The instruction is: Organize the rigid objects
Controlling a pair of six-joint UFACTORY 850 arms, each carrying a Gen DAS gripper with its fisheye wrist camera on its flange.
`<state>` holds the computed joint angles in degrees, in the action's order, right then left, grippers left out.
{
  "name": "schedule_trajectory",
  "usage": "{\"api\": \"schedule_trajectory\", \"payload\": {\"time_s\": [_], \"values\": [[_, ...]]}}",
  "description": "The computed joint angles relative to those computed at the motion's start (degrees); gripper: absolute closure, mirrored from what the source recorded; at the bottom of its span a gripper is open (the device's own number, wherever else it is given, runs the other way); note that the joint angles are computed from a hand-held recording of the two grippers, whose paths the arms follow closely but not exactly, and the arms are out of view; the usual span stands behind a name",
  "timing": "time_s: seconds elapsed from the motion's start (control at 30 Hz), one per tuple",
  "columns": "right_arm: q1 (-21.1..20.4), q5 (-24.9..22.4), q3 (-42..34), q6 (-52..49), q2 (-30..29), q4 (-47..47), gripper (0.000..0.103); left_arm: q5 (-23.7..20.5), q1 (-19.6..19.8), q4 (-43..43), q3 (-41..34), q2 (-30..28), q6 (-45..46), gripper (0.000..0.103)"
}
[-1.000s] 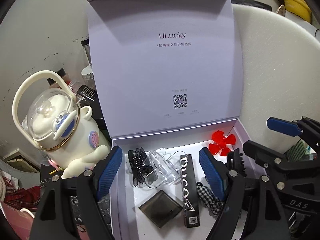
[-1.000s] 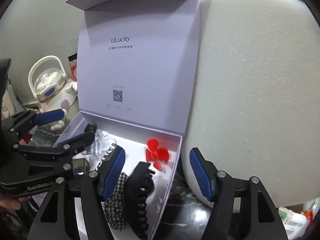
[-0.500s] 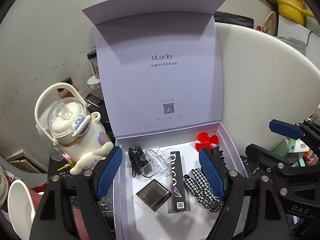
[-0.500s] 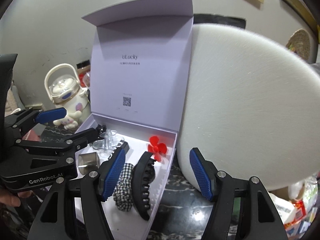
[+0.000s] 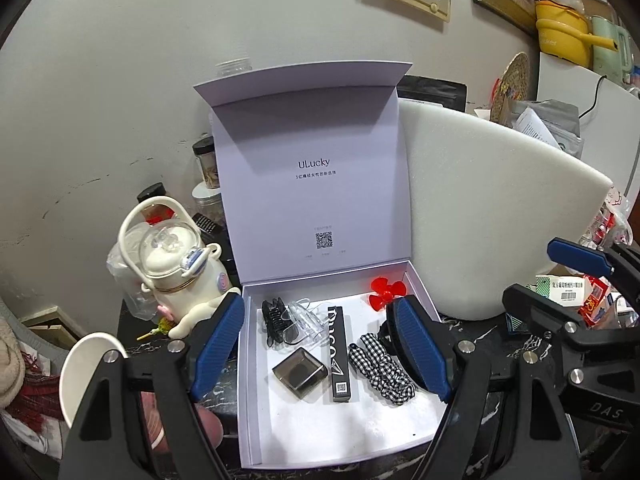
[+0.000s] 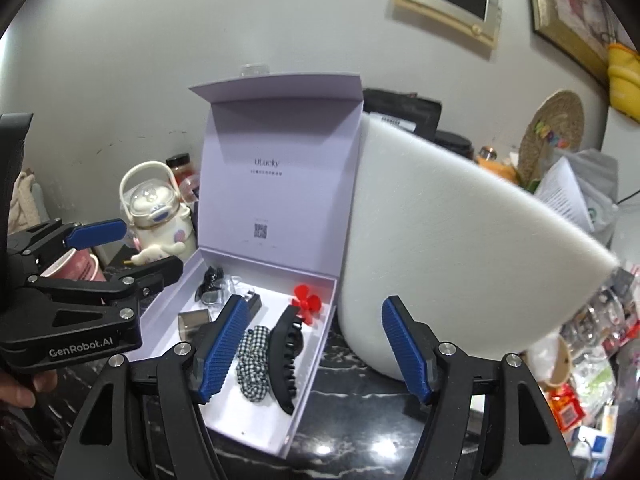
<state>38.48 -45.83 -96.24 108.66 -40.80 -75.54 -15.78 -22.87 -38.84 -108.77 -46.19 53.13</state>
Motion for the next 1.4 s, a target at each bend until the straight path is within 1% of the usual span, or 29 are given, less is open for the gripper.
{"api": "schedule_trajectory", "payload": {"time_s": [0.13,0.27,0.33,0.4,0.43,0.53,0.7,0.73,0.83,1.0,1.1,1.23,1.4], "values": [[1.41,-2.06,2.5,1.45,1.85,-1.19,0.029,0.07,0.23,-5.42,3.59,2.53,5.67,0.022],[2.61,-3.94,4.27,2.8,3.0,-1.96,0.026,1.86,0.33,-15.61,8.9,5.89,16.59,0.02],[3.19,-4.71,5.15,3.85,3.57,-2.22,0.023,2.48,0.33,-18.97,11.11,7.28,20.55,0.019],[3.79,-5.65,5.99,5.58,4.04,-2.7,0.02,2.66,0.48,-22.61,13.27,8.65,24.47,0.015],[4.08,-5.87,6.48,6.31,4.31,-2.94,0.019,2.92,0.58,-25.41,14.53,9.43,27.35,0.015],[4.97,-5.89,8.28,8.82,5.18,-4.09,0.012,3.94,0.71,-28.65,17.38,11.25,30.75,0.015],[6.11,-5.05,10.53,11.9,5.99,-5.27,0.011,3.84,1.05,-35.84,21.81,13.9,38.3,0.015],[6.34,-4.74,10.92,12.24,6.05,-5.39,0.01,3.41,1.19,-38.62,23.02,14.57,41.26,0.015],[7.02,-4.79,11.49,13.02,5.93,-6.0,0.009,4.03,1.21,-42.9,25.62,15.94,45.51,0.015],[8.11,-5.36,12.41,13.68,5.76,-6.11,0.009,3.76,1.59,-47.62,29.01,17.31,49.61,0.015],[8.89,-5.61,12.82,13.83,5.49,-5.93,0.009,2.89,2.16,-46.02,30.75,17.87,47.03,0.015],[9.86,-5.63,13.04,14.66,4.92,-6.78,0.009,1.82,2.81,-50.83,32.84,18.38,50.86,0.015],[10.49,-5.21,12.76,15.19,3.86,-7.55,0.009,2.45,3.07,-56.75,34.43,18.48,57.39,0.015]]}}
